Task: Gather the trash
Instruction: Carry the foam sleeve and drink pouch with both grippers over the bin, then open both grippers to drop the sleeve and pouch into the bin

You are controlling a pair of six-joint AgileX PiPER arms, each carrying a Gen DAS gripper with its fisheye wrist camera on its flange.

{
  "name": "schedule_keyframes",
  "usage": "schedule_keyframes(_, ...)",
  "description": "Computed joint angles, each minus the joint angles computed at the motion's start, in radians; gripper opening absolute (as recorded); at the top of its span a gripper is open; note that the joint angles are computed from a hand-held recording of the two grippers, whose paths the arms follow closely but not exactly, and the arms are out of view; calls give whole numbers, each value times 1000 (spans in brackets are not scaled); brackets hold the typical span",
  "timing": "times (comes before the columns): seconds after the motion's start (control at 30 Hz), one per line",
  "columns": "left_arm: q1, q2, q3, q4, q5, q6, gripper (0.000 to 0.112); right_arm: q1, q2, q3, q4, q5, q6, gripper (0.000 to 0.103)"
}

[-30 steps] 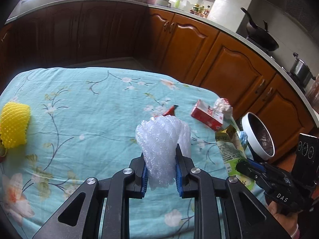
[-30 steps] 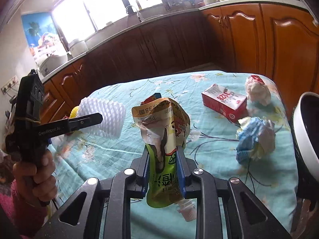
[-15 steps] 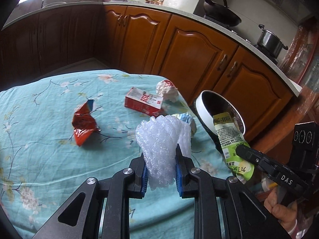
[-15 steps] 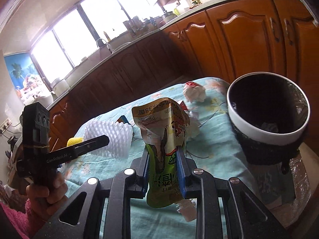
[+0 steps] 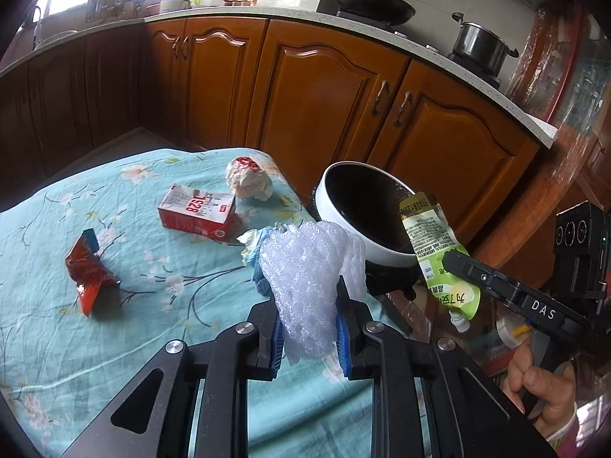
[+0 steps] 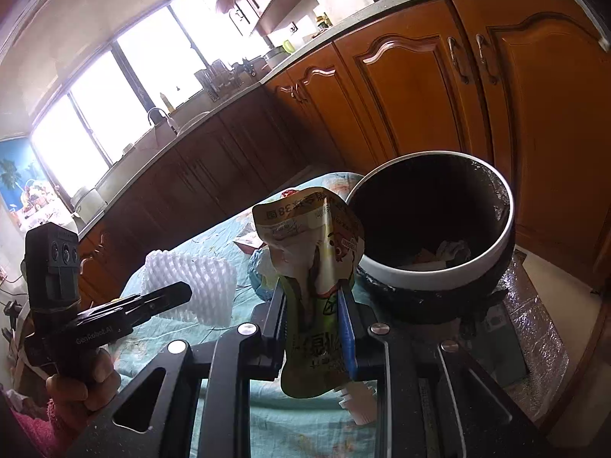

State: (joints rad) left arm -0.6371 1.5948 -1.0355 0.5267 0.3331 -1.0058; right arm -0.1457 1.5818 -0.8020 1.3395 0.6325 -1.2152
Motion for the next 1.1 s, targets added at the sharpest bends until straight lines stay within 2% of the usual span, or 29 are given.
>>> schedule_keyframes(0.37, -2, 156, -185, -115, 15, 178, 21, -76, 42, -46, -37, 5, 26, 24)
schedule_keyframes(0.6, -4, 267, -344, -204, 59, 300, 21, -99, 103, -130, -106, 7, 100, 24)
schedule_keyframes(0.7, 10, 331, -439, -289, 85, 398, 21, -106, 136, -181, -144, 11, 143, 24)
schedule_keyframes(0.87, 39, 457, -638, -416, 167, 543, 22, -121, 208, -281, -227, 30, 244, 24)
schedule_keyframes(1.1, 62, 661, -980, -488, 340, 630, 22, -105, 298, -417, -344, 36, 369, 24)
